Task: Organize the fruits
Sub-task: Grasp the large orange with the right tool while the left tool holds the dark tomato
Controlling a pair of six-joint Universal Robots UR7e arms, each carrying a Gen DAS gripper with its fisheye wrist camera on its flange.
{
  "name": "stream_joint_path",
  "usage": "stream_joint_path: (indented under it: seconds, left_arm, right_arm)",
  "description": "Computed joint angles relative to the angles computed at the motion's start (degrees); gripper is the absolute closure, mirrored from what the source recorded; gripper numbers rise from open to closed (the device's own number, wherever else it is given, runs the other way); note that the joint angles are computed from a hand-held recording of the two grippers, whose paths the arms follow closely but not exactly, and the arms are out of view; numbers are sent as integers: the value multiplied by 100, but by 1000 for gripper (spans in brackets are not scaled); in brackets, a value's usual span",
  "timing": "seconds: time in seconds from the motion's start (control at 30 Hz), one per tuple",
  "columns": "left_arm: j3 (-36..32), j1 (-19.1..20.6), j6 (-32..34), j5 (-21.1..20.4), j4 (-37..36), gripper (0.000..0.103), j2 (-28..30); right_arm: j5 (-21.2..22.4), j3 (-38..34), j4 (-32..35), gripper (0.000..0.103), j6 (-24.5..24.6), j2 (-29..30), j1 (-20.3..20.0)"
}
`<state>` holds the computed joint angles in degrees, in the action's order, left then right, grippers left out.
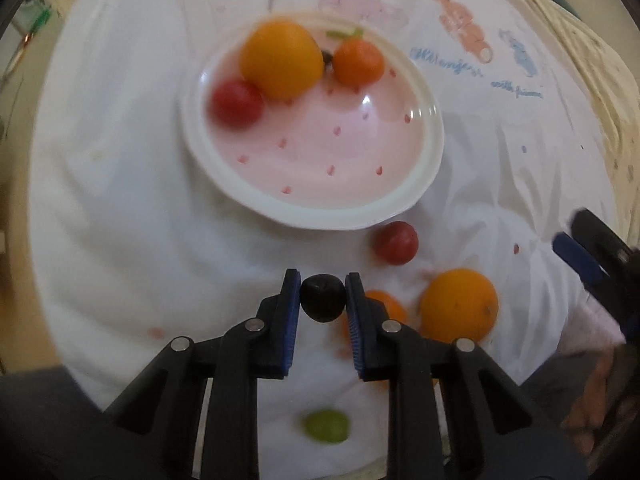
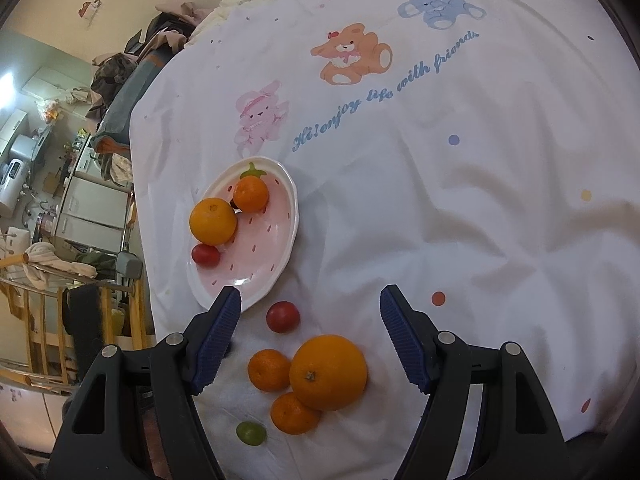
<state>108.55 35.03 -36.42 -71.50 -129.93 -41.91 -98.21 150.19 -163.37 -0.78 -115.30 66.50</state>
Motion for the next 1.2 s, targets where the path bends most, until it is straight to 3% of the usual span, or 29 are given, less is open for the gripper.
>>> stream_joint_path:
  seconds: [0.23,0.33,0.5,0.63,0.83,0.93,0.97,1.03,1.2]
  left_arm:
    - [373,95,321,398,56,84,-639]
    - [440,134,347,500,12,84,-685]
    - [660,207,317,557,-315,84,-905]
    - [708,182,321,723,-473,84,-997]
    - [753,207,343,652,-547,84,-1055]
    - [760,185,378,692,-565,84,-1040]
    - [760,184,377,683,-570,84,-1041]
    - [760,179,378,671,-583,84,-1029]
    - [801,132,390,749,-648,84,-1017]
  right_arm:
    - [-273,25,122,28,-64,226,204]
    - [24,155,314,28,-84,137,-6]
    - [-562,212,219,28,-13,674,300]
    - [-1437,165,-59,28,38,1319,769]
    - [-2051,83,-296,28,-10,1877,1087]
    - [-2191,70,-375,30,-40,2011,1141]
    - [-2212,69,-377,37,-38,2030,1159]
    - [-2290,59,-371,38,-38,2062,1211]
    - [-2144,61,-389,40,-83,1940,1153]
